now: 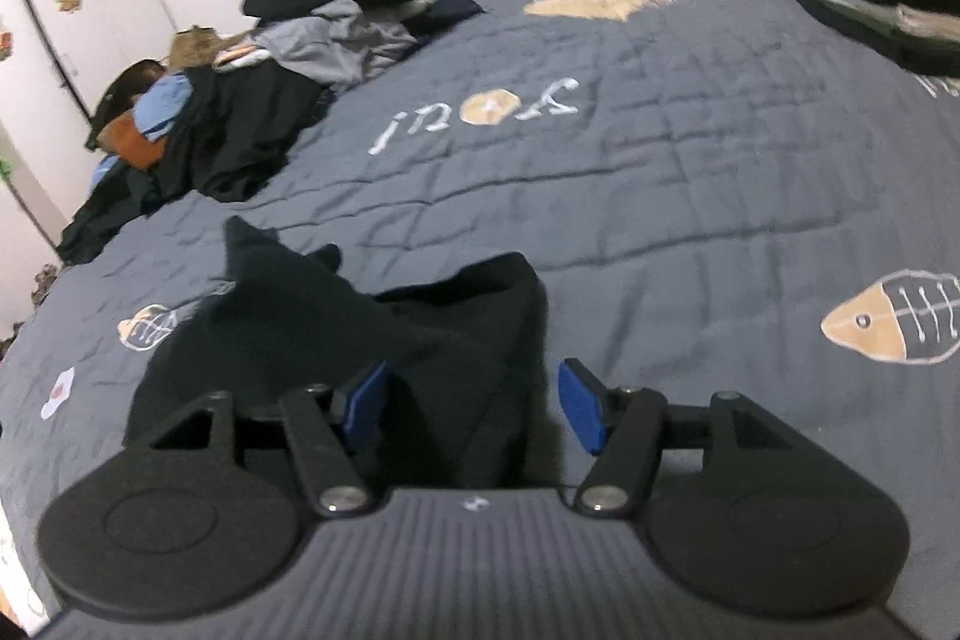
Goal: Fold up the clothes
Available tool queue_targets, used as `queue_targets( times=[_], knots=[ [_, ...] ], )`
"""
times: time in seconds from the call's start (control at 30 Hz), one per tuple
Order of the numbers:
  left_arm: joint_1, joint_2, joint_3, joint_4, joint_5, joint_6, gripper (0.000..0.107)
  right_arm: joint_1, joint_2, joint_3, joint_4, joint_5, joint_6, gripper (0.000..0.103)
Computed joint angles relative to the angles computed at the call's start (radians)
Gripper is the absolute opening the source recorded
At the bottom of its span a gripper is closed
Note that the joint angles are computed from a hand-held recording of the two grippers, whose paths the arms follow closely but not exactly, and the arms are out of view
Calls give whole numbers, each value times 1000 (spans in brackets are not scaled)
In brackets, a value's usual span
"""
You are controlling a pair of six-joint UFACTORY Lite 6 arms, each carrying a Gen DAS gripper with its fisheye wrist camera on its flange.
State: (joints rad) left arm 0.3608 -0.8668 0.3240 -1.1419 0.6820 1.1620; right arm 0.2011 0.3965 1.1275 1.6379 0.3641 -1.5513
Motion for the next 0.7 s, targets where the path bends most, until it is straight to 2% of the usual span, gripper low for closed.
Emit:
queue_targets(
  times=[0.07,0.23,0.43,0.53,0.7],
  knots=[
    [-22,68,36,-50,-28,57,89,-10,10,6,5,28,-14,62],
    [-76,254,159,-172,-74,175,89,-17,37,35,-17,54,-12,62],
    [-160,462,297,-317,-163,293,89,-25,73,89,-109,119,81,62],
    [-131,502,284,-426,-115,402,89,-23,101,118,-153,131,127,62],
    [-97,551,279,-405,-88,433,89,-33,135,136,-157,157,143,62]
  ],
)
